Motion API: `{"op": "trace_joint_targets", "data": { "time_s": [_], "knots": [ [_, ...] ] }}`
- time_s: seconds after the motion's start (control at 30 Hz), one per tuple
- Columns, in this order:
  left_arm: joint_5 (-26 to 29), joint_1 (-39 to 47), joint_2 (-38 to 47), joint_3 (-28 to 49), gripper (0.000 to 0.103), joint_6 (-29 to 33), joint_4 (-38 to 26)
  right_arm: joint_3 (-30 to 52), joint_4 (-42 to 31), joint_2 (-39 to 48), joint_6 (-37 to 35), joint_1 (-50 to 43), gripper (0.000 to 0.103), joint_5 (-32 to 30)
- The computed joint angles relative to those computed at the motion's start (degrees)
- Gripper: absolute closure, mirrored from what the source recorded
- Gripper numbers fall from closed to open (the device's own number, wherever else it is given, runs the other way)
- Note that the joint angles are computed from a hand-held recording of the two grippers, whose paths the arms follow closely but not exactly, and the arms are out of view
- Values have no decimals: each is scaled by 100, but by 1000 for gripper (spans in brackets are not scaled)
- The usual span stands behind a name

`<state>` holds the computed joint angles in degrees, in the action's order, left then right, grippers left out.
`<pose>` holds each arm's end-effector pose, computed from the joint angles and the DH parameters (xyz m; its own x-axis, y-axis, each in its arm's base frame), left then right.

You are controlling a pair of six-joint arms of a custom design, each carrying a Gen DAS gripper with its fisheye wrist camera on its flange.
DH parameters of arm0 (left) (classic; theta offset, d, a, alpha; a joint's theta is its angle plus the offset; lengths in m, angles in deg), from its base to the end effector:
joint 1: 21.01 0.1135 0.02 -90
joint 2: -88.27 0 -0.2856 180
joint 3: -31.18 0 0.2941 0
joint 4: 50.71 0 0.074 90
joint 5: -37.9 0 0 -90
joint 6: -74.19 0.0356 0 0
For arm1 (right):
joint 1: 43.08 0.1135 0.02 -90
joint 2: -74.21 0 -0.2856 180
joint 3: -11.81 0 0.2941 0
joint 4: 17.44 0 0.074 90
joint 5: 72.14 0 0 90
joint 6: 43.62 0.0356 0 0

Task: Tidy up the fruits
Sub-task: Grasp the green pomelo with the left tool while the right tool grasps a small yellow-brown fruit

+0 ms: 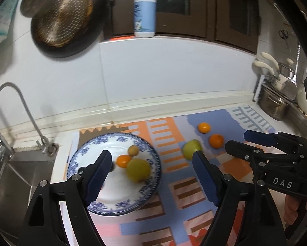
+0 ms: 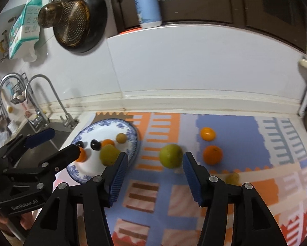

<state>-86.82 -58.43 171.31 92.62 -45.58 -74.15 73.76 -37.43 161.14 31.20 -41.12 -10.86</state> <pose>0.2758 -0.1855 0.2157 -0.5771 -0.0723 -0.8135 -0.1229 0.9924 -0.0010 0.3449 0.0289 0.2001 -0.5849 -0.2498 -0.7717 -0.5418 0.8283 0.1425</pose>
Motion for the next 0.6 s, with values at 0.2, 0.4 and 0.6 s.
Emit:
{"op": "trace_joint_targets", "data": {
  "time_s": [0.2, 0.4, 0.6],
  "knots": [
    [153, -91, 372, 315, 21, 211, 172, -48, -18, -43, -1, -411, 47, -32],
    [409, -76, 808, 631, 21, 371, 284, -39, 5, 21, -3, -713, 47, 49],
    [746, -5, 1216, 820, 21, 484, 392, 17, 81, 249, 74, -865, 47, 270]
  ]
}}
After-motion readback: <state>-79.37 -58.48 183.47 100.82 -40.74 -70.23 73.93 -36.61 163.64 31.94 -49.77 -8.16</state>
